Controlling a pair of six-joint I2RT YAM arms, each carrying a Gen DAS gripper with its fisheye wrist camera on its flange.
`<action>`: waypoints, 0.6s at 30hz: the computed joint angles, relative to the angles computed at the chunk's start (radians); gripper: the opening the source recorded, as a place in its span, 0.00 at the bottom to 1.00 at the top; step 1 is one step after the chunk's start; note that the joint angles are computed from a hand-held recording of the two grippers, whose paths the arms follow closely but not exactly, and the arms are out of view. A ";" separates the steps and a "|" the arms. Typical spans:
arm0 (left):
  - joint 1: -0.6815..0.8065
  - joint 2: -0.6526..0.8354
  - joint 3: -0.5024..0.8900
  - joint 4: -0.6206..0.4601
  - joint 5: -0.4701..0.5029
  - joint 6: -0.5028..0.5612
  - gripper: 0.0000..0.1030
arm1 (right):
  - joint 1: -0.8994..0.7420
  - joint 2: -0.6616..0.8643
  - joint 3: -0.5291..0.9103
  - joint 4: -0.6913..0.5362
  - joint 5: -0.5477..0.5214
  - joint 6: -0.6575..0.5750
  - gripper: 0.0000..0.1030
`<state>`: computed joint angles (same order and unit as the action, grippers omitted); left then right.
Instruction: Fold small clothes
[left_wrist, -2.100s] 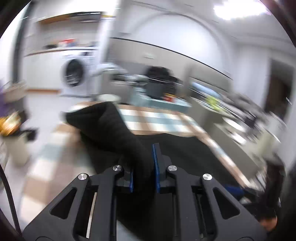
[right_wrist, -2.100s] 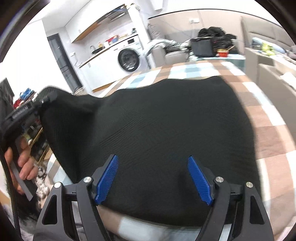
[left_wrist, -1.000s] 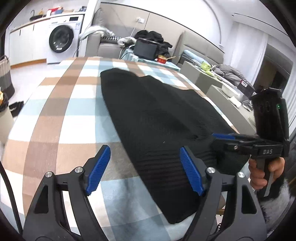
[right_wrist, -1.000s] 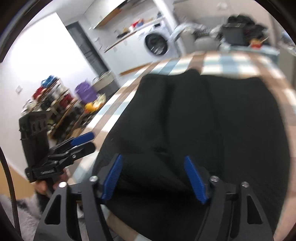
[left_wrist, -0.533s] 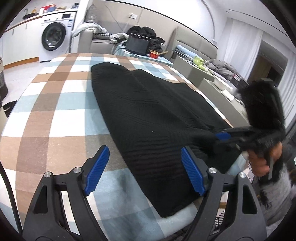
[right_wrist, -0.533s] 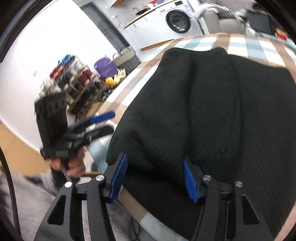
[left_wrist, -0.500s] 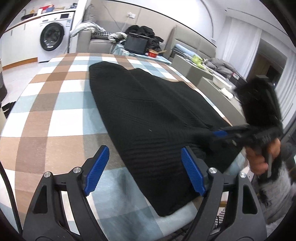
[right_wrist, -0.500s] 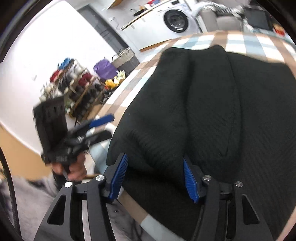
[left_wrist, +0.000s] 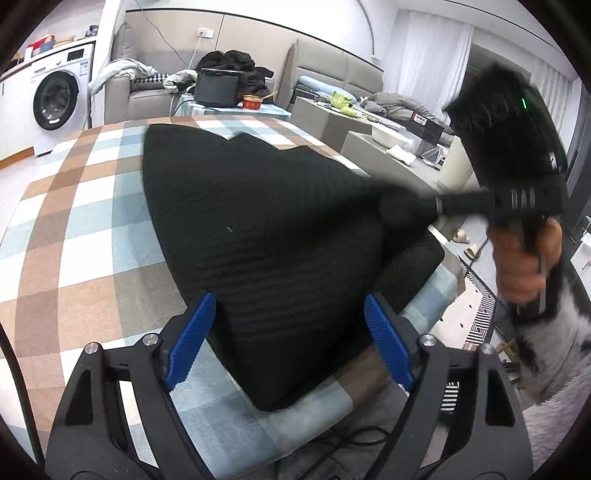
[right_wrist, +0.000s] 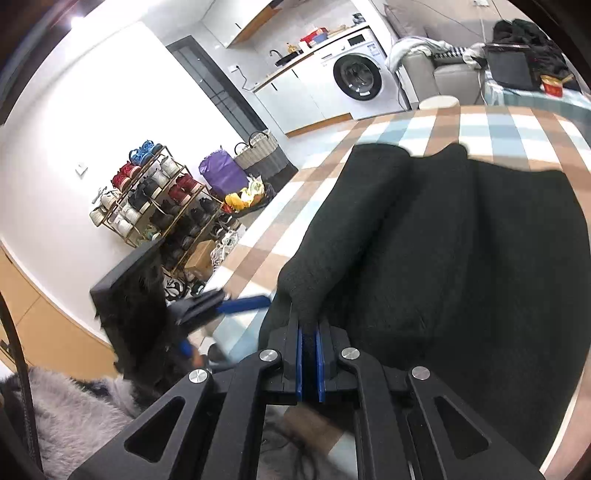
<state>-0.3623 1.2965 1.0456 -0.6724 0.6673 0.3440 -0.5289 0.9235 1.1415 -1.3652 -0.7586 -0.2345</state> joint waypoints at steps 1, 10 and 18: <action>-0.001 0.003 0.001 -0.002 -0.007 0.000 0.79 | 0.048 -0.019 -0.044 0.024 0.088 0.036 0.06; 0.019 0.046 0.024 -0.033 0.018 0.002 0.79 | -0.106 0.057 -0.179 -0.005 -0.046 -0.153 0.35; 0.095 0.094 0.077 -0.031 0.046 -0.056 0.79 | -0.011 0.024 -0.208 0.124 -0.004 0.006 0.07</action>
<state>-0.2673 1.3904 1.1229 -0.7030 0.7134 0.2876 -0.5397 0.9476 0.9335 -1.2411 -0.7623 -0.2282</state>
